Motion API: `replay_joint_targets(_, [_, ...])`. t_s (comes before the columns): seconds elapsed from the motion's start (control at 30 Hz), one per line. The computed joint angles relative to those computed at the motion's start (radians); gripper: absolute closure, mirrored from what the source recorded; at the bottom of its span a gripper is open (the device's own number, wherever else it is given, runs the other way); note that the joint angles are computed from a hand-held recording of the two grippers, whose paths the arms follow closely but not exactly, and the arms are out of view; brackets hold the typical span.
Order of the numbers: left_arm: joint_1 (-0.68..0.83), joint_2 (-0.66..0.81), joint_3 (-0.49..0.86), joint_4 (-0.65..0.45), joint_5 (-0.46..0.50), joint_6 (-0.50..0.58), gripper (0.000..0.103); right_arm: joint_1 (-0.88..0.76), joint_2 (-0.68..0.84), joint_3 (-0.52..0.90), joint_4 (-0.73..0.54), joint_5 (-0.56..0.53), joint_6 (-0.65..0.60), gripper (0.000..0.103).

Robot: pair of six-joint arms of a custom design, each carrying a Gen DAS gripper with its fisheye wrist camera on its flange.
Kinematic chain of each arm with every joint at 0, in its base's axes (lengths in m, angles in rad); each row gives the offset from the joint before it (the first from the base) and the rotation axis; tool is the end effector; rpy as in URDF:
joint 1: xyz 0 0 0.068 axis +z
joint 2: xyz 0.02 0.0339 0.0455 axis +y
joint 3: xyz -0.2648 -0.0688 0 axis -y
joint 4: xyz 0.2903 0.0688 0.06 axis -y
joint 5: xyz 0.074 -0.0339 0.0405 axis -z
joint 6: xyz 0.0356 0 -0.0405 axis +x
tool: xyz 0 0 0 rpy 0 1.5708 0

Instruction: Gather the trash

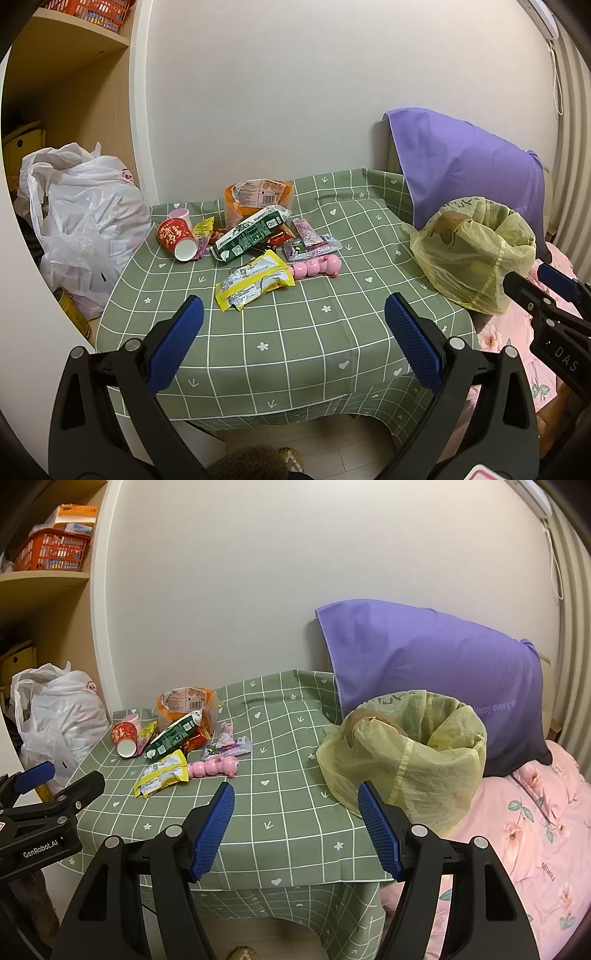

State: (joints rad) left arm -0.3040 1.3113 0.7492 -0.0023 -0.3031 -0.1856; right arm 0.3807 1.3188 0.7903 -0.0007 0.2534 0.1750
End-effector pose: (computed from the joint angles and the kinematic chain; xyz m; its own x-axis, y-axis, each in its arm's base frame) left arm 0.3094 -0.0859 0.2077 -0.5099 -0.0246 -0.8599 -0.0499 0.9988 0.0010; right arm 0.3083 0.1138 0.2206 -0.4892 -0.0142 -0.8721 -0.0748 0.9969 0.0257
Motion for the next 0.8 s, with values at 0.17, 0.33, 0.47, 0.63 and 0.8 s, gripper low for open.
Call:
replay_joint_targets(0.17, [0.001, 0.001, 0.002, -0.002, 0.001, -0.003, 0.009, 0.004, 0.004, 0.000, 0.001, 0.004, 0.001, 0.037])
replay_joint_targets(0.33, [0.012, -0.003, -0.002, 0.003, 0.009, 0.003, 0.009, 0.005, 0.006, 0.000, 0.003, 0.004, 0.003, 0.037])
replay_joint_targets(0.47, [0.013, -0.004, -0.003, 0.004, 0.008, 0.002, 0.009, 0.006, 0.007, 0.000, 0.005, 0.004, 0.002, 0.037])
replay_joint_targets(0.63, [0.022, -0.006, -0.008, 0.008, 0.016, 0.004, 0.009, 0.009, 0.012, 0.001, 0.007, 0.006, 0.003, 0.037])
replay_joint_targets(0.8, [0.027, -0.007, -0.008, 0.007, 0.020, 0.006, 0.009, 0.018, 0.025, 0.006, 0.011, 0.009, 0.005, 0.037])
